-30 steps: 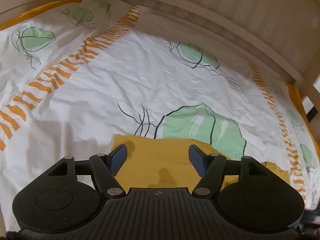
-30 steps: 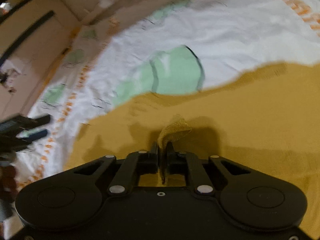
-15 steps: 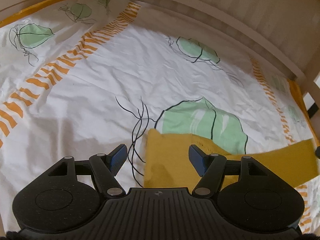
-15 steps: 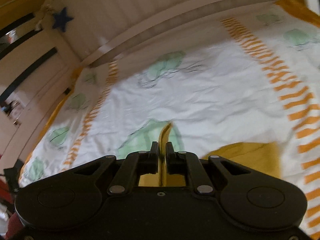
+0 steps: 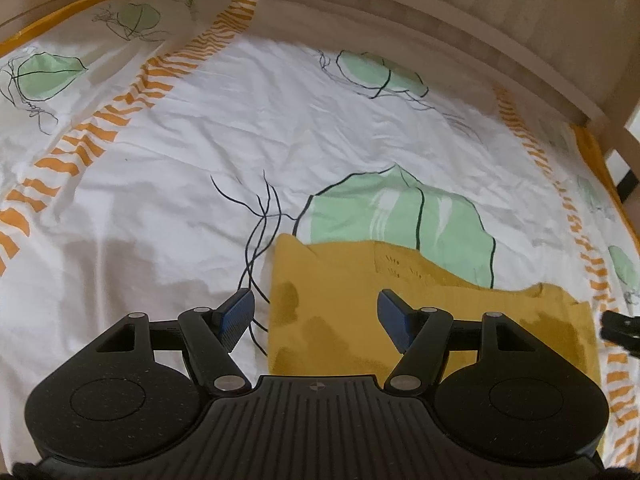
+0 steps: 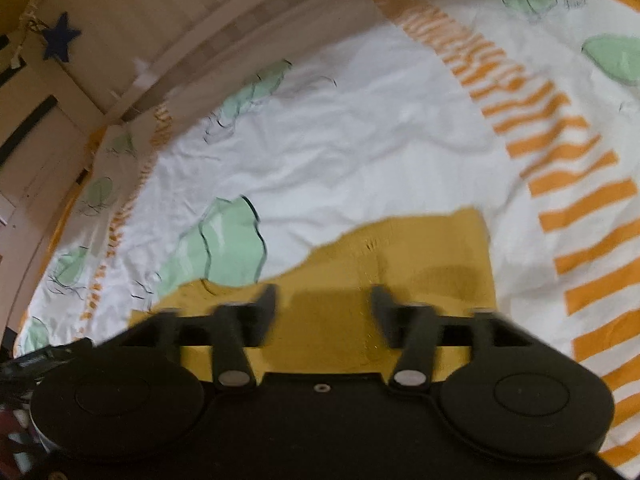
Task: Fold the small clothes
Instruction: 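Fold the held side edge over toward the sweater center with the right gripper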
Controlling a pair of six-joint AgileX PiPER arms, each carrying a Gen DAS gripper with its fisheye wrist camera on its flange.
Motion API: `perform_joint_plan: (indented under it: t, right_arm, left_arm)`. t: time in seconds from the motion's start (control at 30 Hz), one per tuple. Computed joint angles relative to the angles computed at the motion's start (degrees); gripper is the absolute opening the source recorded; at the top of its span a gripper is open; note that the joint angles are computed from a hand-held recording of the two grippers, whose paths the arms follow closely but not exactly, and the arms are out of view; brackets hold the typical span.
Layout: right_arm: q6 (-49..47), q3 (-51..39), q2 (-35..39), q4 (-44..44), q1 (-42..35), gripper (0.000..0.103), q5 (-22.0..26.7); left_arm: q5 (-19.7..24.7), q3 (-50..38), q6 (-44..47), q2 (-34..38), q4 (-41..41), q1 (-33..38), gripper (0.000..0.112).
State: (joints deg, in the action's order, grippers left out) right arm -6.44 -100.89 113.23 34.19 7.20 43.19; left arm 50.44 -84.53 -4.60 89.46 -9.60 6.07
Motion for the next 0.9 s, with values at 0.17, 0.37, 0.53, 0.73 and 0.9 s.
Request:
perform_joint_plan:
  t: [0.17, 0.37, 0.53, 0.73, 0.9]
  right_arm:
    - [1.16, 0.68, 2.53, -1.52, 0.97, 0.064, -2.87]
    - [1.84, 0.38, 4.67, -2.85, 1.45, 0.064, -5.51]
    - [1.16, -0.11, 4.84, -4.51, 2.27, 0.021, -5.16]
    - [-3.05, -1.38, 2.40, 0.92, 2.44, 0.014, -1.73]
    - [-12.94, 0.80, -3.98, 16.63, -0.52, 0.014, 1.51]
  left_arm:
    - [0.03, -0.23, -0.34, 0.24, 0.11, 0.31, 0.066]
    - [0.27, -0.50, -0.43, 0.51, -0.11, 0.49, 0.066]
    - [0.65, -0.71, -0.02, 0.83, -0.45, 0.41, 0.066]
    - [0.61, -0.80, -0.69, 0.99, -0.06, 0.42, 0.066]
    - [0.68, -0.73, -0.81, 1.04, -0.06, 0.71, 0.066]
